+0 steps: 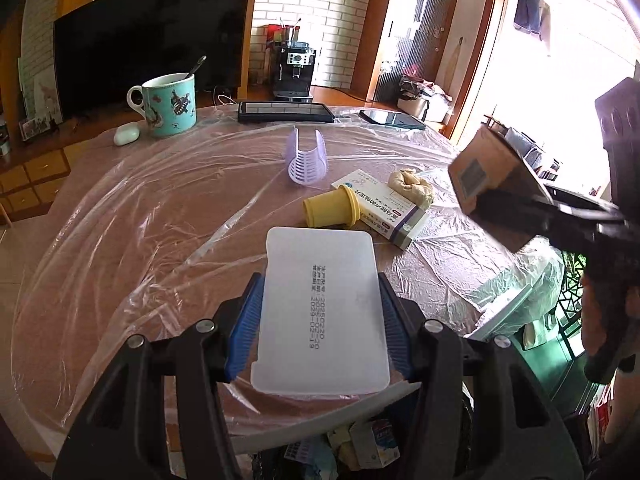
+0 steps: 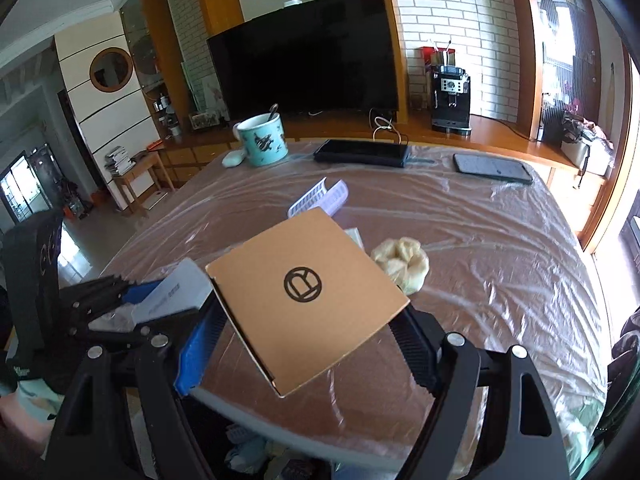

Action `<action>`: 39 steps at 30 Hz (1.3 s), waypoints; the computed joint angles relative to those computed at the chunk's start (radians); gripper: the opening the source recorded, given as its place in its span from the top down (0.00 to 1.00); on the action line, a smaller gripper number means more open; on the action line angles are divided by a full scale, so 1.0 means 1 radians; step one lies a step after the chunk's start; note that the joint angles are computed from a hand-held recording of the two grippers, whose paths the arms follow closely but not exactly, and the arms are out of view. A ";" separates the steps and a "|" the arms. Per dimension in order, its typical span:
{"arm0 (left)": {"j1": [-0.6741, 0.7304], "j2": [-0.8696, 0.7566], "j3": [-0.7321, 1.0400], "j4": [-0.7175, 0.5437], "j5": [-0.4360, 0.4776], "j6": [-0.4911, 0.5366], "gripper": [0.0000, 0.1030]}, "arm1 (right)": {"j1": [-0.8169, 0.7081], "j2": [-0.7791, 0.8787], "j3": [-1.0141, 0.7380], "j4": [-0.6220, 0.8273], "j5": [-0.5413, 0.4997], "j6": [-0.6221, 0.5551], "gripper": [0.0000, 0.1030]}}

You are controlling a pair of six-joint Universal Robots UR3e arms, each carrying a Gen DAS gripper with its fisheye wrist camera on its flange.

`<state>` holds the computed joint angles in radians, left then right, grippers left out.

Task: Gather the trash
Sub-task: 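Carry the plastic box and cardboard box down over the black bin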

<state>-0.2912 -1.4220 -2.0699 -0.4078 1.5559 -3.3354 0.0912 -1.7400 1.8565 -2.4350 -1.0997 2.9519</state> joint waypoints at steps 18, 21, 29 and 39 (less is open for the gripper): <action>-0.034 0.135 -0.079 -0.055 0.011 0.022 0.46 | -0.017 -0.291 0.207 0.179 0.065 -0.084 0.24; -0.045 0.160 -0.093 -0.075 0.019 0.031 0.46 | -0.027 -0.322 0.220 0.214 0.087 -0.092 0.24; -0.069 0.235 -0.140 -0.132 0.027 0.035 0.46 | -0.008 -0.367 0.237 0.271 0.082 -0.112 0.24; -0.083 0.331 -0.193 -0.198 0.001 0.028 0.46 | -0.008 -0.445 0.286 0.359 0.100 -0.131 0.24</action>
<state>-0.3742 -1.0912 -2.2630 -0.6061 1.5568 -3.3070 0.0831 -2.1847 2.1427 -2.0763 -0.9999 2.8204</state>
